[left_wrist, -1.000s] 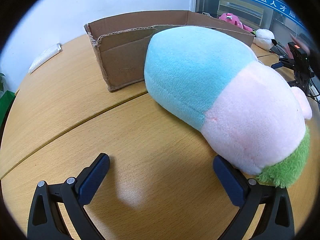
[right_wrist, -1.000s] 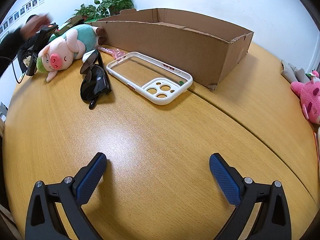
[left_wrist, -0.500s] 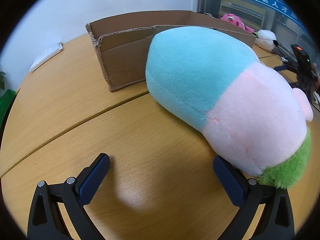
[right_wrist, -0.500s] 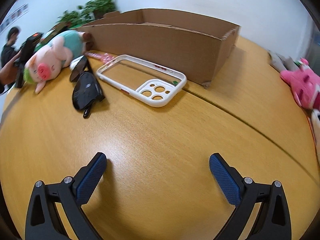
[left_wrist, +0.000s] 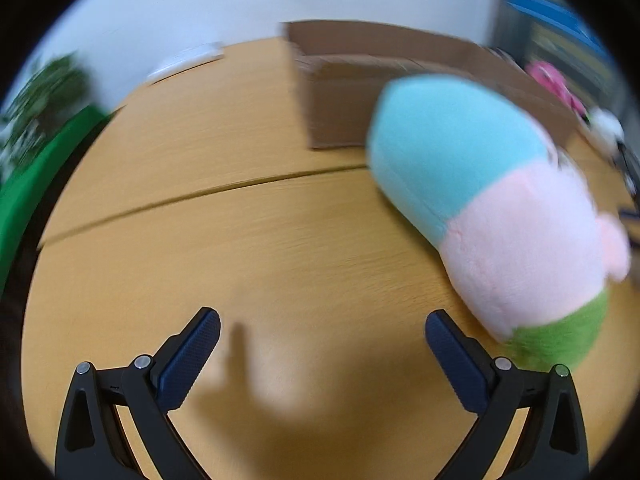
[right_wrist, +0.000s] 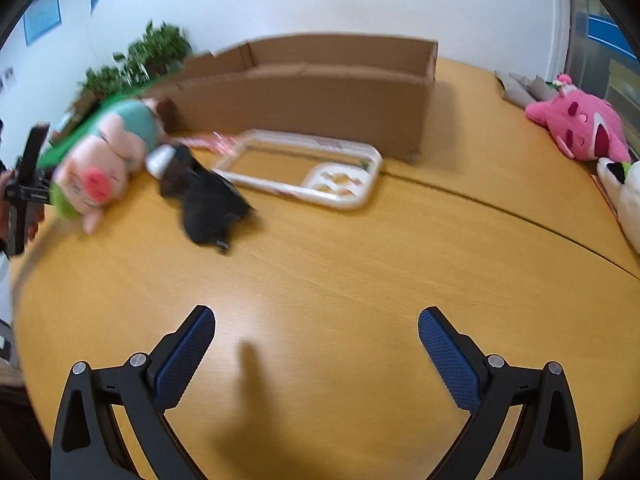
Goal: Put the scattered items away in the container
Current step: 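Grasp the teal-and-pink pig plush with the left gripper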
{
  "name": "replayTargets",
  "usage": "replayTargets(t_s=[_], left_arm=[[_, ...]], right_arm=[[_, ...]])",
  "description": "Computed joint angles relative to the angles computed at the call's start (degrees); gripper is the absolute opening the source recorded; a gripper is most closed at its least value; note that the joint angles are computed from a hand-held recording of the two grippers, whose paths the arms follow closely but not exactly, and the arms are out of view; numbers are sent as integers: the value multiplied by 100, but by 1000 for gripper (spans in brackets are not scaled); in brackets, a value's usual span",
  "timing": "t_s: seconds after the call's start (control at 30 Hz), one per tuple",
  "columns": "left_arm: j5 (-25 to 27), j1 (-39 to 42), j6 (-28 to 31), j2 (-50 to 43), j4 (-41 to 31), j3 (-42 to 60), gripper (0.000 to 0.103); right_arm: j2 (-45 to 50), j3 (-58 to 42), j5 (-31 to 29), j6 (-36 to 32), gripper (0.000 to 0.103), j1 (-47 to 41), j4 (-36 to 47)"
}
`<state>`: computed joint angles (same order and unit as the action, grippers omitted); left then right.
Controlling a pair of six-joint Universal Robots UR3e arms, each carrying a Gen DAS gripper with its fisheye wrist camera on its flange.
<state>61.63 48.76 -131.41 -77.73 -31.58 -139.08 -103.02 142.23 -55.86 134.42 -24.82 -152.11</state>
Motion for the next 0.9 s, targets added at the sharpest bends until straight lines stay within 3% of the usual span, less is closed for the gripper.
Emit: replayTargets(t_s=[0.17, 0.27, 0.37, 0.43, 0.57, 0.6, 0.7, 0.9], left_arm=[[-970, 861, -132, 2066, -2000, 213, 103], [-1311, 511, -590, 1919, -2670, 881, 103], [-1222, -299, -1366, 1104, -2416, 1427, 103], [-763, -1091, -2119, 305, -1781, 1773, 103], [211, -2180, -2912, -1082, -1245, 2540, 102], [340, -2296, -2989, -1313, -1225, 2670, 103], [70, -2181, -2869, -1426, -1331, 2635, 101], [-151, -2016, -2719, -1353, -1477, 2521, 86]], right_arm=[[-582, -182, 509, 522, 103, 389, 439], [-404, -363, 634, 1131, 103, 915, 68], [36, -589, 584, 1896, 103, 1674, -565], [657, -928, 480, 2473, 103, 2271, -1076], [1775, -1765, 64, 3263, 103, 3224, -1565], [2066, -2006, -2, 3417, 103, 3442, -1632], [2566, -2497, -21, 3633, 103, 3749, -1596], [3455, -3597, -14, 4215, 103, 4243, -1477]])
